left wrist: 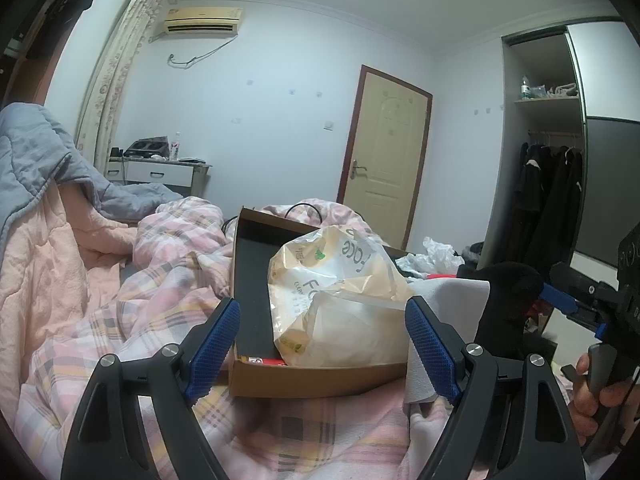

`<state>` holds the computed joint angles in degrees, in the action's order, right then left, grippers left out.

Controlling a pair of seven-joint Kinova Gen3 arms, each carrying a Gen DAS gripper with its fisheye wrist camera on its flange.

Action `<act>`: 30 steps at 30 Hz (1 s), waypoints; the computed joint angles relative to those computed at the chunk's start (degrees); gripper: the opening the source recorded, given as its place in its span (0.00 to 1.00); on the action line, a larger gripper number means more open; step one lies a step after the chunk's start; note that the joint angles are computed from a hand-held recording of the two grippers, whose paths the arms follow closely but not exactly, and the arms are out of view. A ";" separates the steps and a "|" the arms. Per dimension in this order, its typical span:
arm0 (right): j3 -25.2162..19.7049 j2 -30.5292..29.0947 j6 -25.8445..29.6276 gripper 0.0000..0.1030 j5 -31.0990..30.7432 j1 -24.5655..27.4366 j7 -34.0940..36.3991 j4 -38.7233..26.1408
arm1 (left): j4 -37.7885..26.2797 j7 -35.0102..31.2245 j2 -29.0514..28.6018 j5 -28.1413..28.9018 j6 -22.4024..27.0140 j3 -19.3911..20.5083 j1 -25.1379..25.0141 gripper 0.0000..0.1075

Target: Organize soft objects

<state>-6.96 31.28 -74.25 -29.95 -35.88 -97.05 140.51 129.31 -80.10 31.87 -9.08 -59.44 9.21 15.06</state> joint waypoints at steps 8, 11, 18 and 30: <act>-0.19 1.39 -3.63 1.00 -0.35 0.80 -3.91 0.73 | 4.22 -3.57 0.86 -15.56 -9.99 5.38 -6.97 0.77; -0.21 1.49 -4.21 1.00 -2.59 -0.12 -3.95 0.85 | 3.57 -8.27 -0.13 -19.73 -6.57 4.48 -4.56 0.77; 9.12 -1.77 8.32 1.00 -15.09 -13.11 8.66 -2.09 | 2.84 -12.02 -1.20 -16.57 -3.25 0.28 2.04 0.77; 5.00 -5.48 34.21 1.00 -12.65 -3.24 28.98 -10.53 | -1.81 6.28 -0.02 -27.86 2.66 4.31 -8.05 0.77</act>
<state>-1.96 25.80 -40.04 -42.60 -39.12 -68.07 129.98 127.50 -73.82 31.85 -36.94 -56.77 13.52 7.01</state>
